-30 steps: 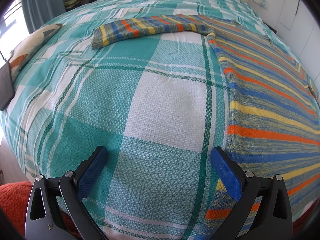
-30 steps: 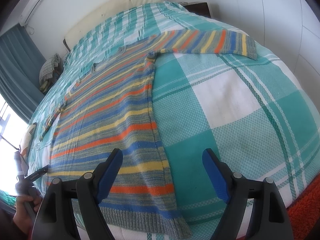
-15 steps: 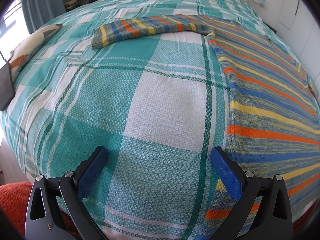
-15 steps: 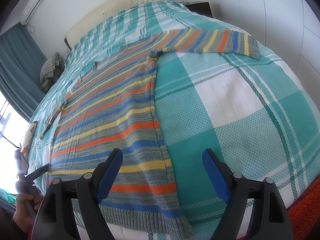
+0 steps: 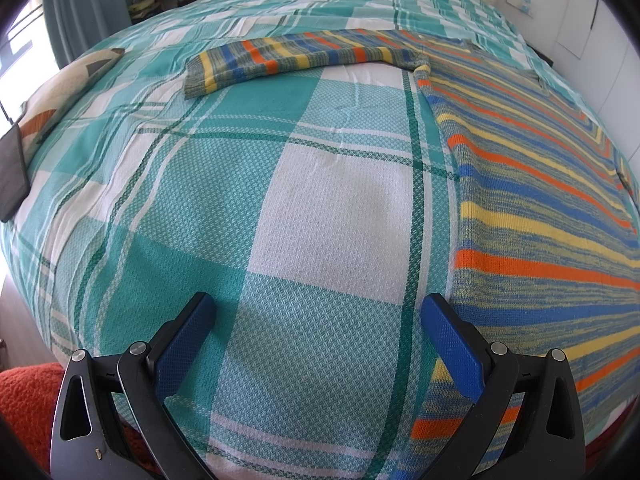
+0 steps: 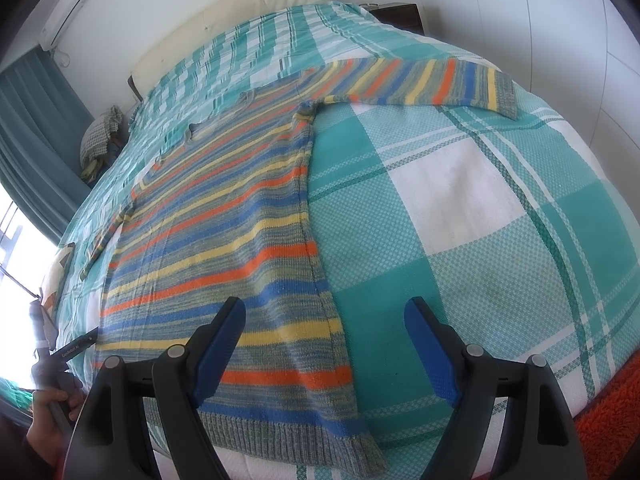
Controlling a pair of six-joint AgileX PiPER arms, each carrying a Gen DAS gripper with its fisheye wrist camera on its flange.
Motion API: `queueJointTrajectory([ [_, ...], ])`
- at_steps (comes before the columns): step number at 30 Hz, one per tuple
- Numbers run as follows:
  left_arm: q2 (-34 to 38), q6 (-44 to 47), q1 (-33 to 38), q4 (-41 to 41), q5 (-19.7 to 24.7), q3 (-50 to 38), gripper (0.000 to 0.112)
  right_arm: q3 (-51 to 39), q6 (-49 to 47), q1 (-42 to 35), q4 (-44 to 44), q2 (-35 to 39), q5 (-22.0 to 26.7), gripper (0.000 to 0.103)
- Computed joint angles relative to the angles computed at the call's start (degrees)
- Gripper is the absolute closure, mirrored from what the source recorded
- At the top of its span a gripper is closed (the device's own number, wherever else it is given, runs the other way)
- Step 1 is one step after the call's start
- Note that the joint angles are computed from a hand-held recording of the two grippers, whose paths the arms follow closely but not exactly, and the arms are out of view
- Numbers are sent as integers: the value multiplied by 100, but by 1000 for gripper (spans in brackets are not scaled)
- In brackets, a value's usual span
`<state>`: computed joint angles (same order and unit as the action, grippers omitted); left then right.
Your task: Fold small clothes
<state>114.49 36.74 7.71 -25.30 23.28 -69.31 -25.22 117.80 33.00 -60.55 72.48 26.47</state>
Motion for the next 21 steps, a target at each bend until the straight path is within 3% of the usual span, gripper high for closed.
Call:
queueJointTrajectory([
  [21, -3, -19, -10, 16, -18, 7, 10, 13, 25, 2, -29, -18, 9, 22],
])
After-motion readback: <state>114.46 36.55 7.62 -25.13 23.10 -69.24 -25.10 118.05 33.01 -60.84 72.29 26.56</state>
